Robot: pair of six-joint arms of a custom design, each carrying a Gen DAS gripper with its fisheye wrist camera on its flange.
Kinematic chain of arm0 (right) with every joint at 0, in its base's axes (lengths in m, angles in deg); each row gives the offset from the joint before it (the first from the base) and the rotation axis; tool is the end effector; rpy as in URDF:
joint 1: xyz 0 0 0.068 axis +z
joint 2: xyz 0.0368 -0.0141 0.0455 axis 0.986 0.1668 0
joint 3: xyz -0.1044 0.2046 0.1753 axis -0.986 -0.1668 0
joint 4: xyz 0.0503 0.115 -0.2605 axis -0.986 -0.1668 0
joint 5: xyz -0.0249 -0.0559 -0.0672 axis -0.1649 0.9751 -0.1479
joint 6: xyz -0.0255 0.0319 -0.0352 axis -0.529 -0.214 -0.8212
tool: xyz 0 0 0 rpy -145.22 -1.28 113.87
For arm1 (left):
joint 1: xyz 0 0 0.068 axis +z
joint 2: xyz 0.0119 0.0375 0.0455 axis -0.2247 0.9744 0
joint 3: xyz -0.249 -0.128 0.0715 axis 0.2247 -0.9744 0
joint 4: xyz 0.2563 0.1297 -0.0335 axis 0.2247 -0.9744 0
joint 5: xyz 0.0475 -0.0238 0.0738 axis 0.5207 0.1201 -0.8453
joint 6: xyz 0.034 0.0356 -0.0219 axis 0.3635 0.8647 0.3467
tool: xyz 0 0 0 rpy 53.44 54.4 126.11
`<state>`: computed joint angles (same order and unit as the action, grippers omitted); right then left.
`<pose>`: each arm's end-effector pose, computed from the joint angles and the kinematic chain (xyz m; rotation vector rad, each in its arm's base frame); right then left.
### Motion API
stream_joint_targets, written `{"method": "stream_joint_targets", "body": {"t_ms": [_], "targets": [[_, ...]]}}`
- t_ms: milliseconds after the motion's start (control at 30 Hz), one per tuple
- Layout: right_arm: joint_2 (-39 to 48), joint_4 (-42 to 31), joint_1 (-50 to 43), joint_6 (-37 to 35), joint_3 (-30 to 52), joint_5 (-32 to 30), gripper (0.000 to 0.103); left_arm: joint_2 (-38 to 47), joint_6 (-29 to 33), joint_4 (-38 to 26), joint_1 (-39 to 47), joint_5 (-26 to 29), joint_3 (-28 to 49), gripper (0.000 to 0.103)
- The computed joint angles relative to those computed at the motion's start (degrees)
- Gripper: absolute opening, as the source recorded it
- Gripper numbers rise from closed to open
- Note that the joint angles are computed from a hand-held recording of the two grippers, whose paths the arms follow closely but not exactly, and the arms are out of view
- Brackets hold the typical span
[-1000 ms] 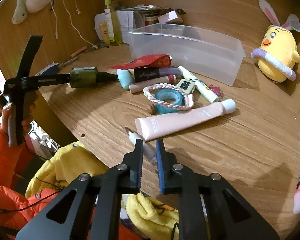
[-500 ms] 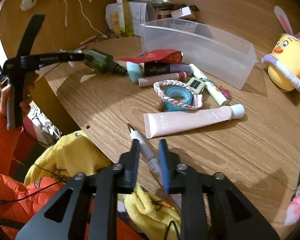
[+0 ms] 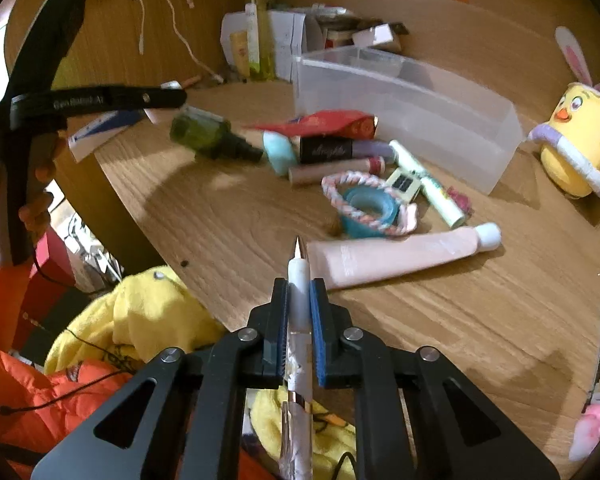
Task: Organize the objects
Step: 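Grasp the white tape roll with the left gripper while the right gripper grasps the white pen, then carry the tape roll and the pen over the clear plastic box with both grippers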
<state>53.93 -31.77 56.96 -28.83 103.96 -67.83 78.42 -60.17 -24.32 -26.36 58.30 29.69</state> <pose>0.2019 -0.0659 0.0536 -0.6469 2.3356 0.2783 0.2683 -0.0693 0.0908 0.2561 2.2806 -0.3375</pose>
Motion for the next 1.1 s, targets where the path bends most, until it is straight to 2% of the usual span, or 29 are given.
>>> {"method": "stream_joint_targets", "body": {"t_ms": [167,500,933,1100], "targets": [[-5.12,-2.46,-1.87,2.61,0.72,-2.48,0.01,-0.78,-0.09,-1.54,-3.26,0.03,1.93,0.04],[-9.23,-3.39,-5.77,9.98,5.95,-7.92,0.01,-1.88,-0.75,-3.63,-6.83,-0.19,6.05,0.04],[-8.12,1.99,-8.51,20.85,13.28,-11.08,0.01,1.96,-0.9,-8.55,-7.43,0.63,16.19,0.04],[-7.13,3.98,-7.37,24.41,16.38,-9.77,0.01,4.91,-1.17,-10.42,-7.02,0.99,21.15,0.04]]}}
